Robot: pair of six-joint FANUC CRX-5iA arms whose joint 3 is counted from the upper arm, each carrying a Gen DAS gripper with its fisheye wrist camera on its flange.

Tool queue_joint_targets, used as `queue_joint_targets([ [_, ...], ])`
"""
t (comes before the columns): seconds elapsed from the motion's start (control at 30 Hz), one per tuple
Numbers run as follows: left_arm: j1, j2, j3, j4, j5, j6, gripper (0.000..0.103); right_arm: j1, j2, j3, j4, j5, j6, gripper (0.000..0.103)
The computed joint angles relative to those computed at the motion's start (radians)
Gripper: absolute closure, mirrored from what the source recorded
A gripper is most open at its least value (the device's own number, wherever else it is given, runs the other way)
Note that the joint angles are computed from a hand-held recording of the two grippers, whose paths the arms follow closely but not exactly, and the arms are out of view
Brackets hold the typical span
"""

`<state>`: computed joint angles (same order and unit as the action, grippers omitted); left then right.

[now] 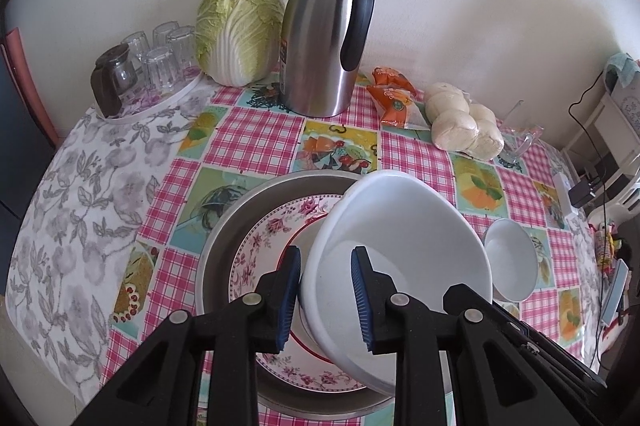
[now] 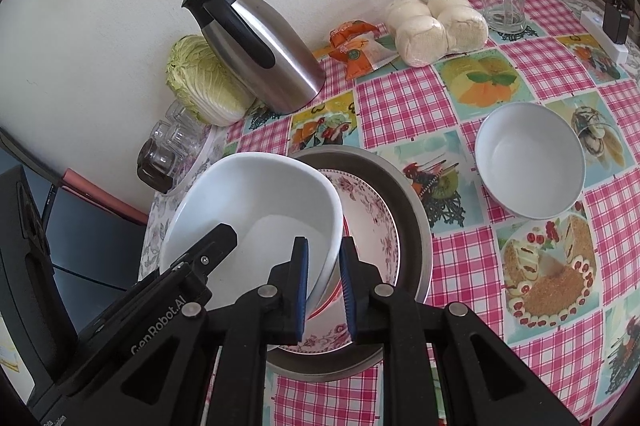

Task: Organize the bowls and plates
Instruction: 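Lower the white square bowl onto the stacked dishes in the basin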

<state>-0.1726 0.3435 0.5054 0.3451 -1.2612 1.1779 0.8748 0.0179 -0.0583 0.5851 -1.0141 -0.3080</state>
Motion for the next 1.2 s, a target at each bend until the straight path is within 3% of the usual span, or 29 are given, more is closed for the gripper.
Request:
queue_joint_targets([
  [0.93,-0.011,0.045,0.037,-0.062,-0.048,0.052,0.07,-0.017,-0.001,-0.037,0.024,0.057,-0.028,0.085],
  [1.2,0.001,0.029,0.021,-0.031,-0.023,0.044,0.065,-0.017,-0.011,-0.051,0.047,0.071,-0.042,0.085],
])
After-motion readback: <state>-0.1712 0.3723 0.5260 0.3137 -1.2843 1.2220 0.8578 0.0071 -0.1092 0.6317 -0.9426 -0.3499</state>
